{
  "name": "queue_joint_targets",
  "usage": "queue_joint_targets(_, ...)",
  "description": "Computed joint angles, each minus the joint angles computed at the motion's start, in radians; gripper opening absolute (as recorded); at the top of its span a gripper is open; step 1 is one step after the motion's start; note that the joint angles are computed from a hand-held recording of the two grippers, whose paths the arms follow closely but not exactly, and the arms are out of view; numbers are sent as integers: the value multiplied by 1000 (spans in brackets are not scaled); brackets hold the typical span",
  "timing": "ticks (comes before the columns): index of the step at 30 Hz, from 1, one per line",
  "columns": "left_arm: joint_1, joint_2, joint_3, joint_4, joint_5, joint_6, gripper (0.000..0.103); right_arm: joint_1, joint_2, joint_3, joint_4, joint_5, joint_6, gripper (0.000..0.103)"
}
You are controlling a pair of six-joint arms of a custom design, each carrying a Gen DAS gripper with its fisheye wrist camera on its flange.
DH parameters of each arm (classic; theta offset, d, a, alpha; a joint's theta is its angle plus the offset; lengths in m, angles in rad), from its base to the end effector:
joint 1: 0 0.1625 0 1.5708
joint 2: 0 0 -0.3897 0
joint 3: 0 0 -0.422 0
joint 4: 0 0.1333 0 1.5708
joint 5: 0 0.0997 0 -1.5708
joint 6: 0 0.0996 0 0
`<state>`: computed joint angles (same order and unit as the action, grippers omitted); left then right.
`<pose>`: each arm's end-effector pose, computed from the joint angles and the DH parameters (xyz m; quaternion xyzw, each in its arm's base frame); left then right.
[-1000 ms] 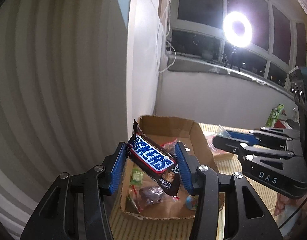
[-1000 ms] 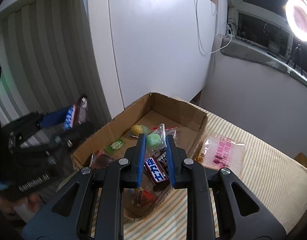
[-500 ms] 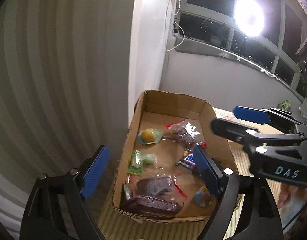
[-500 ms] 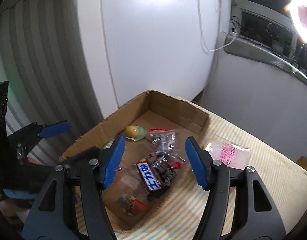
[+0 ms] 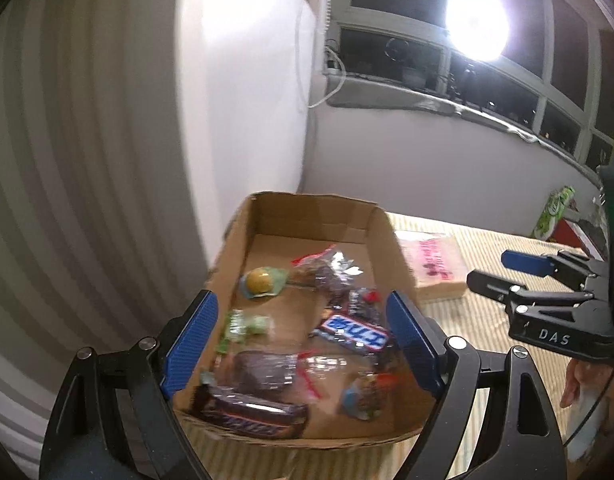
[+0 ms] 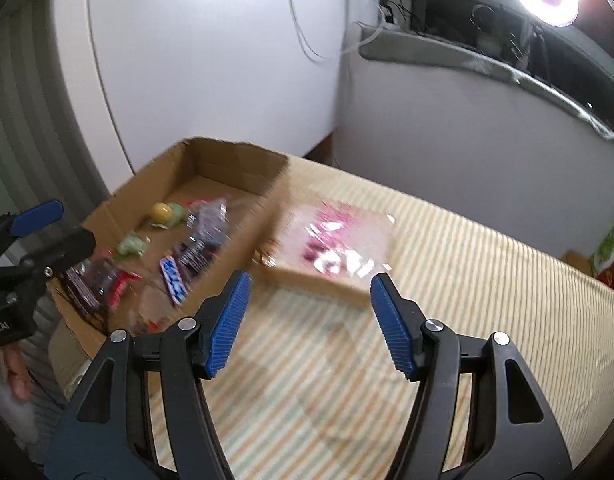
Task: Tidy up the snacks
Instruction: 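Move the right tool from the box to the packaged toast bread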
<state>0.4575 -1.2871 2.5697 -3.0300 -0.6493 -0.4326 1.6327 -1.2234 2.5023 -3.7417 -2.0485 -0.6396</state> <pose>-0.2091 -0.3400 0.0903 0.2609 0.8541 -0.3658 0.2619 0.1112 -0.3794 0.1468 0.2053 -0.8583 0.3410 0.3240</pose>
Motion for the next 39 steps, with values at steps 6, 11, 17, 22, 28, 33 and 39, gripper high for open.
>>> queue_joint_targets(6,-39,75,-37,10,-12,-17,86,-72,-95,53,8,63,-19,66)
queue_joint_targets(11,-45,134,-80,1,-46,-18,86,-142,-165,31,120,110,-42,66)
queue_joint_targets(17,-56,230,-135,-31,-156,-35,86,-207,-185,-124,427,185,-30,66)
queue_joint_targets(22,-37,344,-187,-54,-223,-74,86,-201,-103,-246,559,193,-58,66)
queue_joint_targets(28,-10,433,-243,-51,-212,-73,86,-206,-42,-348,695,226,-67,67)
queue_joint_targets(33,-13,465,-246,-80,-179,-52,86,-204,-39,-371,764,235,-86,70)
queue_joint_targets(39,-12,474,-243,-114,-192,-28,86,-207,-69,-336,776,229,-84,69)
